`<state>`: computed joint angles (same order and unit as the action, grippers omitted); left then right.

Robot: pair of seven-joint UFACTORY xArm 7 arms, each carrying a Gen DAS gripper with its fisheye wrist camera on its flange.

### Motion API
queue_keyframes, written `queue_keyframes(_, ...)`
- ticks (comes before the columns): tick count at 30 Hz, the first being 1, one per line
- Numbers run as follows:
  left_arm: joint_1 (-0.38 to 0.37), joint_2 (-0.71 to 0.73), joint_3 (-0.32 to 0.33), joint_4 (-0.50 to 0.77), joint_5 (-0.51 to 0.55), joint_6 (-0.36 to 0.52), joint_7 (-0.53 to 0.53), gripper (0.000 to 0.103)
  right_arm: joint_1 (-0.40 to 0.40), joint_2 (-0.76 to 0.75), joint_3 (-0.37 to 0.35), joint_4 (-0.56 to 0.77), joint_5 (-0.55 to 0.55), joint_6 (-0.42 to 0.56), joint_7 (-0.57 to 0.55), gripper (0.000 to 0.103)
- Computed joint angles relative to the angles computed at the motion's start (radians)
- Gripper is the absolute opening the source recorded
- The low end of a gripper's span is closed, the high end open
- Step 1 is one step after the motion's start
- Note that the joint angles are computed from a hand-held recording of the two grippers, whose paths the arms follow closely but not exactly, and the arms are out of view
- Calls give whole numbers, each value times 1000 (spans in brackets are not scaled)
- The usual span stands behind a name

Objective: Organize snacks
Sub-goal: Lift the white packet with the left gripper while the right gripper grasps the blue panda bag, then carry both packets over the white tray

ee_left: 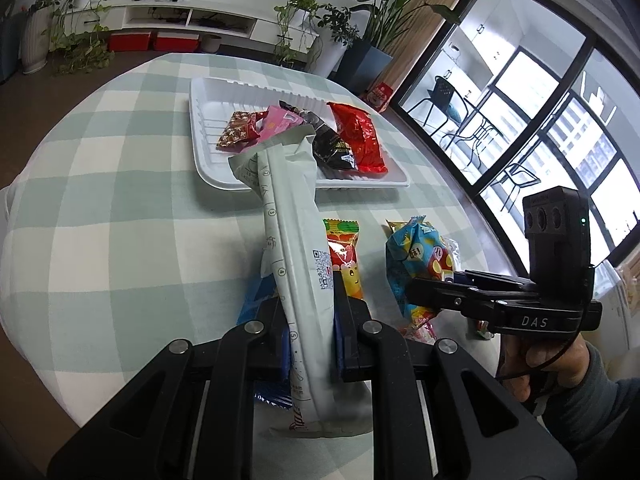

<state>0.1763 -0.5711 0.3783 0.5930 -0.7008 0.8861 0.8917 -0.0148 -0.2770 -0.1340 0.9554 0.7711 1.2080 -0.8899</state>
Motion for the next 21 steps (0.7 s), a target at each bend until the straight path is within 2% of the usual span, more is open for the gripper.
queue_keyframes(12,10,-18,43,28,-36,48,-12,13,-52,14,-49,36,38,45,10,46)
queue_keyframes(21,31,76,78,175,-85,55,9,13,-144,134,-75,221,121,31,37,46)
